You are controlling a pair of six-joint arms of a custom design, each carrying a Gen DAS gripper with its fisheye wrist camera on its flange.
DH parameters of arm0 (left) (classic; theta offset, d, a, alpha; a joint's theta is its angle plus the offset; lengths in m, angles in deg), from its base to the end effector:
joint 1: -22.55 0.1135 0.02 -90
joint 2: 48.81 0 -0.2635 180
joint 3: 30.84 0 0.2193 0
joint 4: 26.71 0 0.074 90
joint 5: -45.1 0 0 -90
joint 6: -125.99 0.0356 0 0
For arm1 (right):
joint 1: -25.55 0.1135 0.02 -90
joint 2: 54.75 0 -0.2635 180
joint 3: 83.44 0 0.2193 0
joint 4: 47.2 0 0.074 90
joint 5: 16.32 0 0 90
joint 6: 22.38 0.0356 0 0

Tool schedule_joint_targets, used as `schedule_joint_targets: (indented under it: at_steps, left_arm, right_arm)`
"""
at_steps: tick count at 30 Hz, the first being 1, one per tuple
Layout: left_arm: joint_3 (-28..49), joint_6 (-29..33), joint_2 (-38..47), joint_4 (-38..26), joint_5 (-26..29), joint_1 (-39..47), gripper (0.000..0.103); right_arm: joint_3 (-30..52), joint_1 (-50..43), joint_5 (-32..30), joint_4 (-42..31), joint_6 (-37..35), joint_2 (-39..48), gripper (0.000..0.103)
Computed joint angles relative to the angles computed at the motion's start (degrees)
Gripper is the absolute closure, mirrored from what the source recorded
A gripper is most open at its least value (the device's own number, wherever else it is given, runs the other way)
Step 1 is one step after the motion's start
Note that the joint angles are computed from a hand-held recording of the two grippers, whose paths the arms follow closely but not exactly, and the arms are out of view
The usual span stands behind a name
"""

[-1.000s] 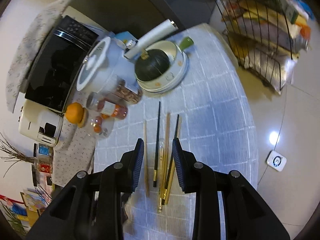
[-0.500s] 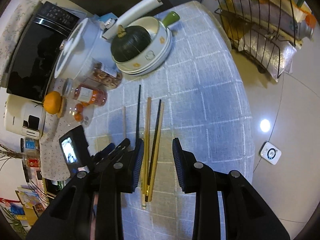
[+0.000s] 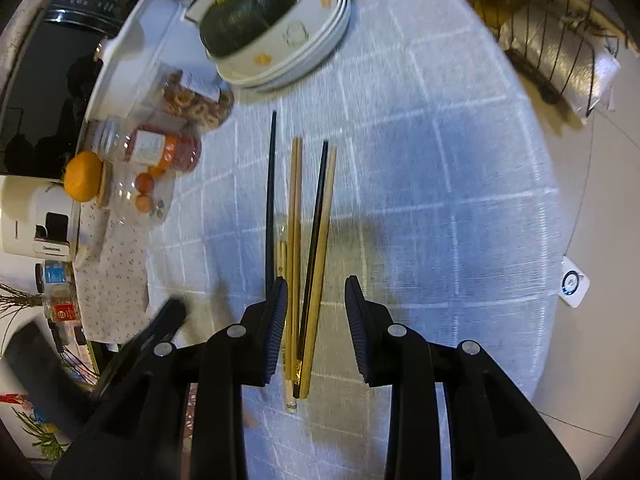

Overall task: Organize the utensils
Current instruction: 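Lift the chopstick with the left tool while the right tool grasps another chopstick, then drop both held chopsticks into the pink holder and open both tools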

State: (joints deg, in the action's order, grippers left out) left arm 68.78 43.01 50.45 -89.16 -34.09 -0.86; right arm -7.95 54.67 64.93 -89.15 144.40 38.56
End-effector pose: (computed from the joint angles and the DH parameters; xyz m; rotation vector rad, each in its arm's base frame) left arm 0.3027 -0.1383 0.2787 0.7601 2.5558 -0.3441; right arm 0.2585 0.1502 0.2151 1.0972 2.6299 0.7455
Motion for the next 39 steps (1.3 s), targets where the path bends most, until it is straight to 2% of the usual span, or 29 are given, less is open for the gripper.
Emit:
schedule_joint_targets:
  at_steps: [5, 10, 13, 18, 20, 24, 30, 34, 39]
  left_arm:
    - [-4.33, 2.46, -11.17, -1.99, 5.97, 3.09, 0.098]
    - [-3.31, 5.01, -17.66, -6.42, 10.47, 4.88, 0.098]
    - [-2.18, 5.86, -19.42, -9.05, 14.30, 7.94, 0.098]
    - [-1.79, 6.47, -20.24, -9.87, 18.85, 12.84, 0.098]
    - [-0.79, 6.62, -19.80, -11.59, 21.37, 15.10, 0.098]
    - [-0.09, 7.08, -19.76, -12.79, 23.68, 17.66, 0.098]
    - [0.65, 9.07, -20.93, -14.24, 26.66, 20.88, 0.098]
    - [2.61, 9.78, -20.73, -15.61, 29.15, 23.45, 0.098]
    - [6.77, 11.18, -20.27, -17.63, 34.81, 29.82, 0.098]
  right_arm:
    - [-2.72, -0.28, -0.80, 6.02, 1.89, 3.25, 0.074]
    - [-2.92, -0.43, -1.52, 9.51, 1.98, 7.10, 0.082]
    - [-2.00, -0.10, -1.47, 10.70, 2.23, 9.34, 0.085]
    - [0.46, 0.89, -0.91, 10.80, 1.66, 13.27, 0.087]
    - [2.29, 1.17, -0.23, 9.74, 0.69, 14.40, 0.088]
    - [5.56, 1.71, 0.39, 6.59, -1.64, 15.86, 0.096]
    - [7.50, 1.65, 3.71, 1.29, -3.95, 12.92, 0.096]
    - [10.77, 2.65, 8.47, -3.60, -7.09, 10.14, 0.096]
    - [18.87, 6.29, 18.16, -9.61, -11.82, 7.46, 0.096]
